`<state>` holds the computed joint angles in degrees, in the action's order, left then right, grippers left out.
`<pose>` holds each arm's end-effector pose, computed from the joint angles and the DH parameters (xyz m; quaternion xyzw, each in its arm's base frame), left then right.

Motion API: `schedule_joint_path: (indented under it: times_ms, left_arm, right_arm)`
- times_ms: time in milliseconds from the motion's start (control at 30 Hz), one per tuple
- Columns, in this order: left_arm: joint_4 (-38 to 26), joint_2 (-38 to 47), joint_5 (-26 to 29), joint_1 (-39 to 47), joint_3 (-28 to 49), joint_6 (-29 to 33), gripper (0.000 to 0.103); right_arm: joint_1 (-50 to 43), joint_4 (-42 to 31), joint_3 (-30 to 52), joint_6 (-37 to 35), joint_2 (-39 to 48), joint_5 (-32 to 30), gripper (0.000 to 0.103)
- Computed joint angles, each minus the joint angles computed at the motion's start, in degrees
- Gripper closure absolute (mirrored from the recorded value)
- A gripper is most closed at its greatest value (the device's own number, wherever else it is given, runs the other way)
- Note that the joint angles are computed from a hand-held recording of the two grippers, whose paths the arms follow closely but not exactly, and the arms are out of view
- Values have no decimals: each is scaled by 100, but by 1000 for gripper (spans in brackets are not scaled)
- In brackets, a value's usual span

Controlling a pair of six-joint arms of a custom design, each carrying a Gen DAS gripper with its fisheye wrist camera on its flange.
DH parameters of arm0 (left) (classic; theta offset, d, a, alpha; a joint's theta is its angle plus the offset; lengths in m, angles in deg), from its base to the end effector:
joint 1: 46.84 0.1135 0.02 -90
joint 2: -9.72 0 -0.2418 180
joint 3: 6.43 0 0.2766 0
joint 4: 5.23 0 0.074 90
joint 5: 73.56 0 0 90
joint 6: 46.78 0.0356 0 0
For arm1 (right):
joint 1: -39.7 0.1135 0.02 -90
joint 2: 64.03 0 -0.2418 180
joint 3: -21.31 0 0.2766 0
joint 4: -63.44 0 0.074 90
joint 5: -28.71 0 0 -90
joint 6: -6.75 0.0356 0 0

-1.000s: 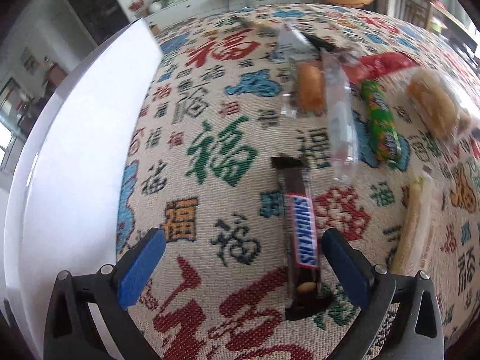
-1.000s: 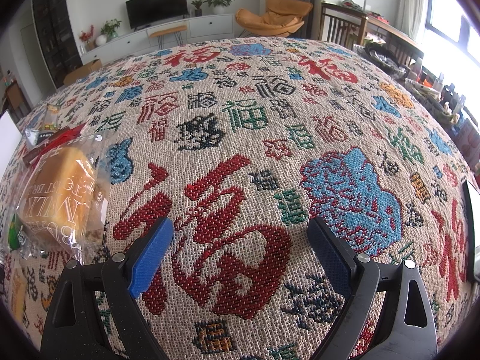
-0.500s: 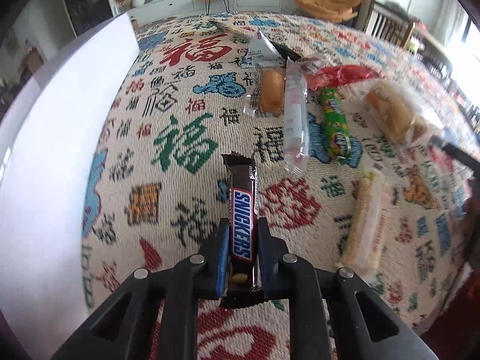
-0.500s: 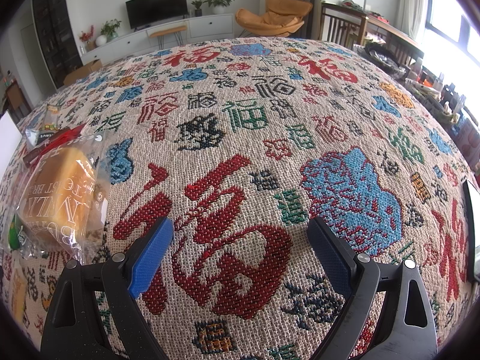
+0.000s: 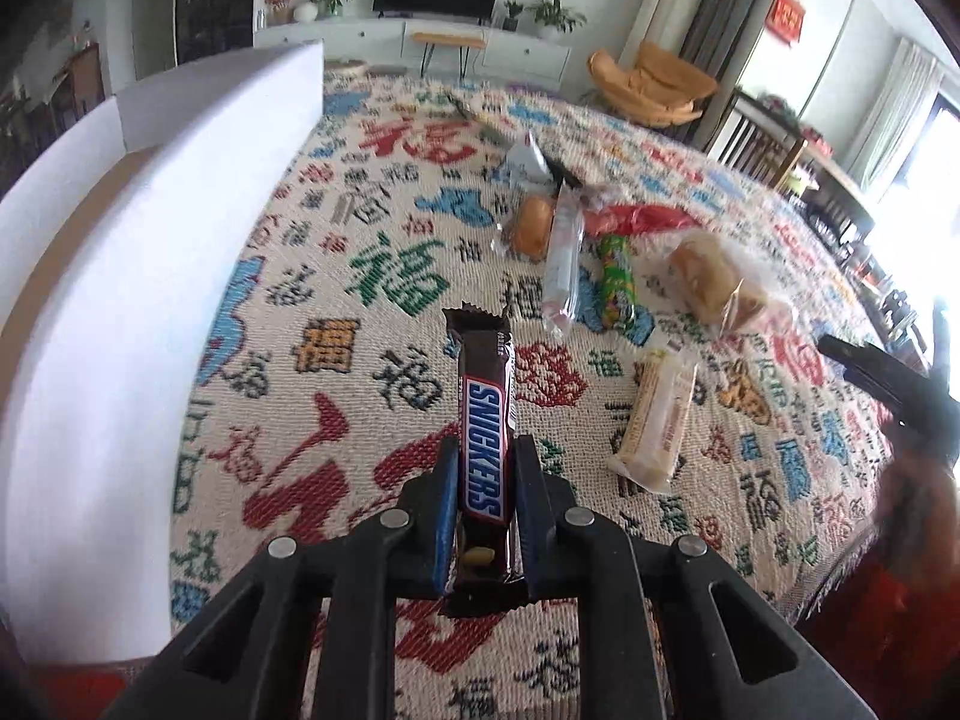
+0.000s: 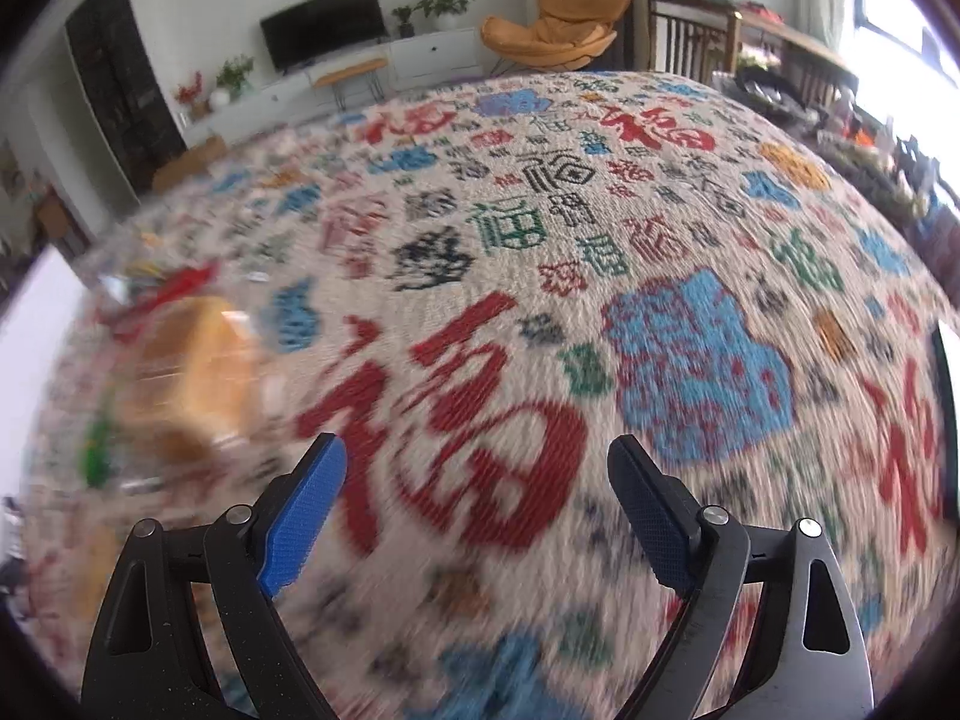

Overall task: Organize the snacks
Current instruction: 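Carry the Snickers to the box with the left tool while the right grasps the pastry bar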

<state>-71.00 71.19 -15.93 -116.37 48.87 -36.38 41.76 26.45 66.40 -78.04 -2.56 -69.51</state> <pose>0.0919 -0.1917 0.1973 -0.1268 0.9410 -0.0720 0.3055 0.2347 0.0135 0.1603 0.0035 0.9472 0.0878 0.3085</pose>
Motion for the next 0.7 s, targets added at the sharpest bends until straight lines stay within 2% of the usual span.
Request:
schedule_joint_path:
  times_ms: [67,133,167,233,300,400,467,500,533,567,600,700]
  left_arm:
    - [-148,-62,-239,-236,-22,-247,86]
    - [-162,-115,-384,-351,-81,-372,86]
    - [-171,-144,-424,-395,-105,-413,86]
    - [-314,-238,-536,-577,-127,-625,86]
    - [-663,-344,-732,-868,-76,-1003,86]
    - [-1385,-392,-1049,-1335,73,-1729,86]
    - [-1834,-412,-1218,-1574,163,-2188,86]
    - [-1954,-399,-1263,-1631,198,-2298,86]
    - [-2072,-382,-1315,-1677,244,-2394,86]
    - [-2179,-394,-1383,-1733,290,-2488,86]
    - [-2210,-424,-1424,-1768,302,-2534,86]
    - [-2206,-740,-1544,-1841,313,-2569,86]
  right_arm:
    - [338,-1063,64,264,-799,-674,10]
    - [1050,-1547,323,702,-641,-1686,11]
    - [1538,-1529,480,925,-343,-1925,12]
    - [2592,-1208,810,1434,290,-1607,13]
    - [3511,-1066,1389,1895,1287,-752,13]
    - [4176,-900,1966,2438,2394,-239,13]
    - [4601,-843,2173,2498,2638,640,15]
    - [4646,-795,2184,2565,2706,769,22]
    - [4735,-730,2113,2600,2662,1034,54]
    - [4808,-760,2117,2538,2659,1316,71]
    - [4751,-761,2073,2518,2613,1345,72]
    - [4123,-584,1654,2593,2124,518,72]
